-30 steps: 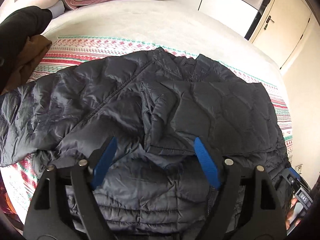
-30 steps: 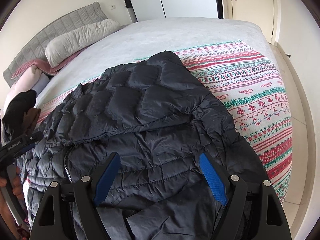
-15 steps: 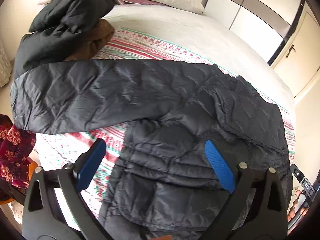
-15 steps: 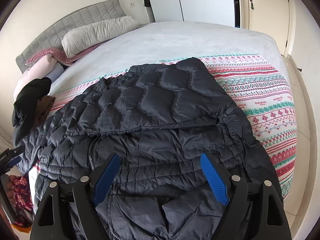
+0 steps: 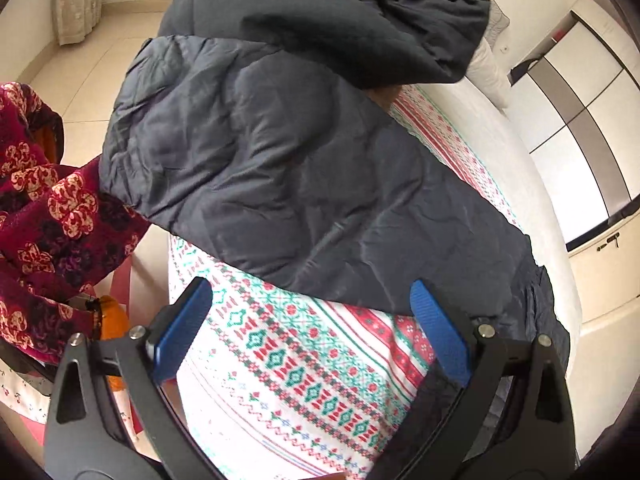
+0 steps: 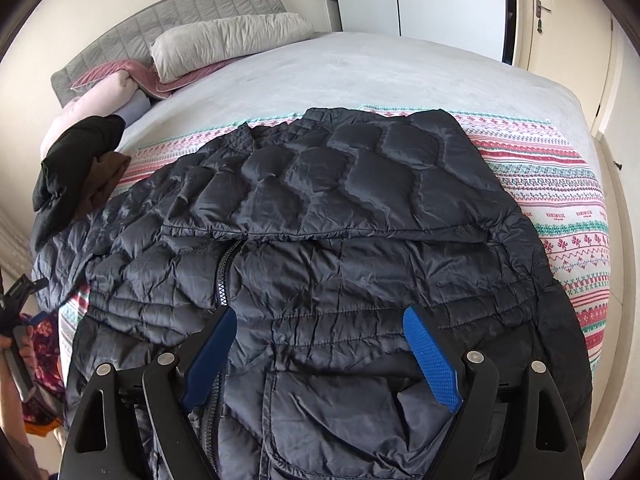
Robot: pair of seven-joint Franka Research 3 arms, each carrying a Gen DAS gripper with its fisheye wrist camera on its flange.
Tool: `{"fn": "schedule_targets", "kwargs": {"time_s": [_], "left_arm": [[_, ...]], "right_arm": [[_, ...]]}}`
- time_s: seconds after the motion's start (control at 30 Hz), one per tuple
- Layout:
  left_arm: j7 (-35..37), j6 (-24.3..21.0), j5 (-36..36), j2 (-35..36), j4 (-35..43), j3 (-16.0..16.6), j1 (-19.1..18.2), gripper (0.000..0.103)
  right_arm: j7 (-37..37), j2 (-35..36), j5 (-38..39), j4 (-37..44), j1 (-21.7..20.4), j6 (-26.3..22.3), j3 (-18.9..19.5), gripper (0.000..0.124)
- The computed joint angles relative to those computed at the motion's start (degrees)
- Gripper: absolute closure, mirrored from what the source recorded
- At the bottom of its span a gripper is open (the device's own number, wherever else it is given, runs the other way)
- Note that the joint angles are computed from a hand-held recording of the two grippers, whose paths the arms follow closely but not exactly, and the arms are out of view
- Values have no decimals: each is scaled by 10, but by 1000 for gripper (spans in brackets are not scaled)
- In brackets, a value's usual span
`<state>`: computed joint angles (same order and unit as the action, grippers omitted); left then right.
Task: Fold large clothes
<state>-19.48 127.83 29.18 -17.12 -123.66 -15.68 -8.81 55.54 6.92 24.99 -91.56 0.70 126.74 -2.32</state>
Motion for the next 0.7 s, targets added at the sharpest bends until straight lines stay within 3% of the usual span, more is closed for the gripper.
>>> {"fn": "schedule_targets", "kwargs": {"time_s": [0.07, 0.23, 0.43, 0.5, 0.53, 0.6, 0.67, 0.7], "left_arm": [[-31, 28, 11, -15, -35, 3, 8, 4], [-154, 154, 67, -61, -138, -5, 51, 4], [-311, 203, 166, -96, -195, -46, 112, 5], [-342, 195, 177, -106, -206, -52, 117, 15], [-354, 182, 180, -110, -207, -57, 117, 24], [-375, 153, 194, -121, -207, -67, 116, 45], [-362, 106, 194, -125, -192, -71, 105, 80], [-346, 73, 194, -124, -178, -74, 98, 88]], "right_arm": [[-2, -1, -5, -3, 3, -1, 2, 37], [-1, 0, -19, -8, 13, -1, 6, 37], [0, -2, -35, -18, 22, 3, 9, 37], [1, -1, -40, -20, 24, 3, 9, 37], [2, -2, -41, -22, 24, 3, 9, 37], [4, -1, -42, -22, 25, 2, 8, 37], [6, -1, -41, -22, 24, 1, 8, 37], [6, 0, -40, -21, 24, 0, 8, 37]]}}
